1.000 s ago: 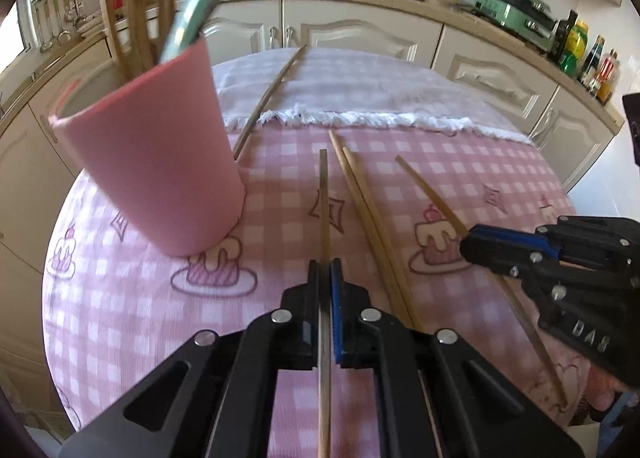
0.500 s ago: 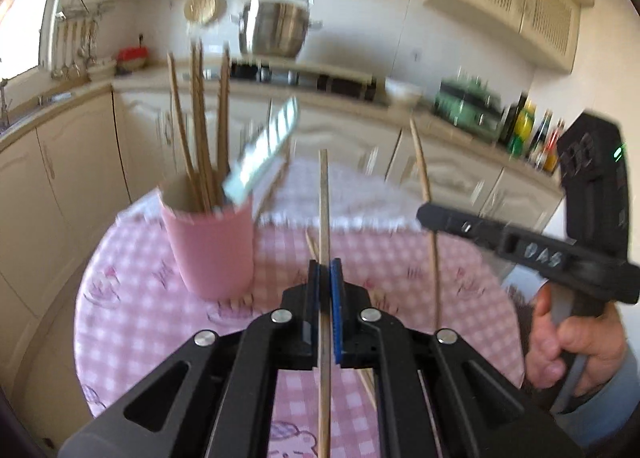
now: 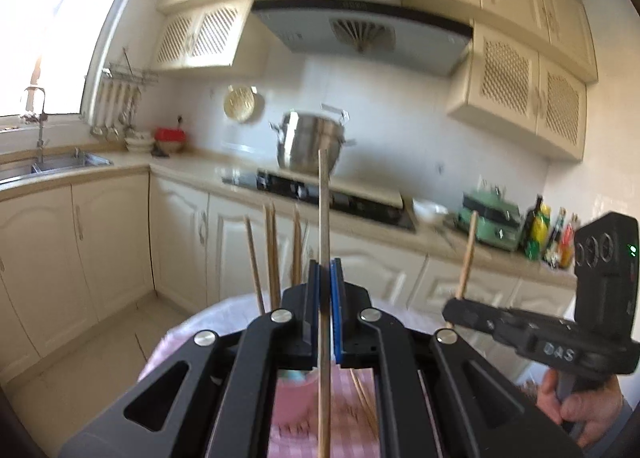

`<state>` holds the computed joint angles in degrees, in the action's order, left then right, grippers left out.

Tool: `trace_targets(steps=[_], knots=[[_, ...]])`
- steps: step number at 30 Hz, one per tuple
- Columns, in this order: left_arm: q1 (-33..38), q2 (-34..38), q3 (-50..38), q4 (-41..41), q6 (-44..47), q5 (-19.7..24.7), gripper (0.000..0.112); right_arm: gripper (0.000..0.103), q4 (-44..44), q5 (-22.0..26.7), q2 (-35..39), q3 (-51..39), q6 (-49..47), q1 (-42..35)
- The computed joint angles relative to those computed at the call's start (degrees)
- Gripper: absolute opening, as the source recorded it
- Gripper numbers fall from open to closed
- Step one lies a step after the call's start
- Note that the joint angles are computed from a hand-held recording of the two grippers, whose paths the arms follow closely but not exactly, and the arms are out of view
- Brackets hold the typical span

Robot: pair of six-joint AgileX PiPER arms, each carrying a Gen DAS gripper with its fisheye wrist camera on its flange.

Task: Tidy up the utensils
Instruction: 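Lift both held chopsticks upright and carry them over the pink cup, then lower both chopsticks into the pink cup and open both grippers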

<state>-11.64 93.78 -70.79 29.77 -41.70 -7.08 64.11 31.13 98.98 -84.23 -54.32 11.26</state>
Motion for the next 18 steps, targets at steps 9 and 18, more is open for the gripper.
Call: trace_targets(steps=[9,18], knots=[[1.61,6.30,-11.26,-19.38,18.04,-6.43,0.005,0.007,-9.63,1.78,8.48,-21.11,10.66,2.93],[2.91,16.36,-22.03,-14.23,11.39,-7.67,0.005,0.007,-19.18,5.69,20.47,-41.22,22.18,5.28]])
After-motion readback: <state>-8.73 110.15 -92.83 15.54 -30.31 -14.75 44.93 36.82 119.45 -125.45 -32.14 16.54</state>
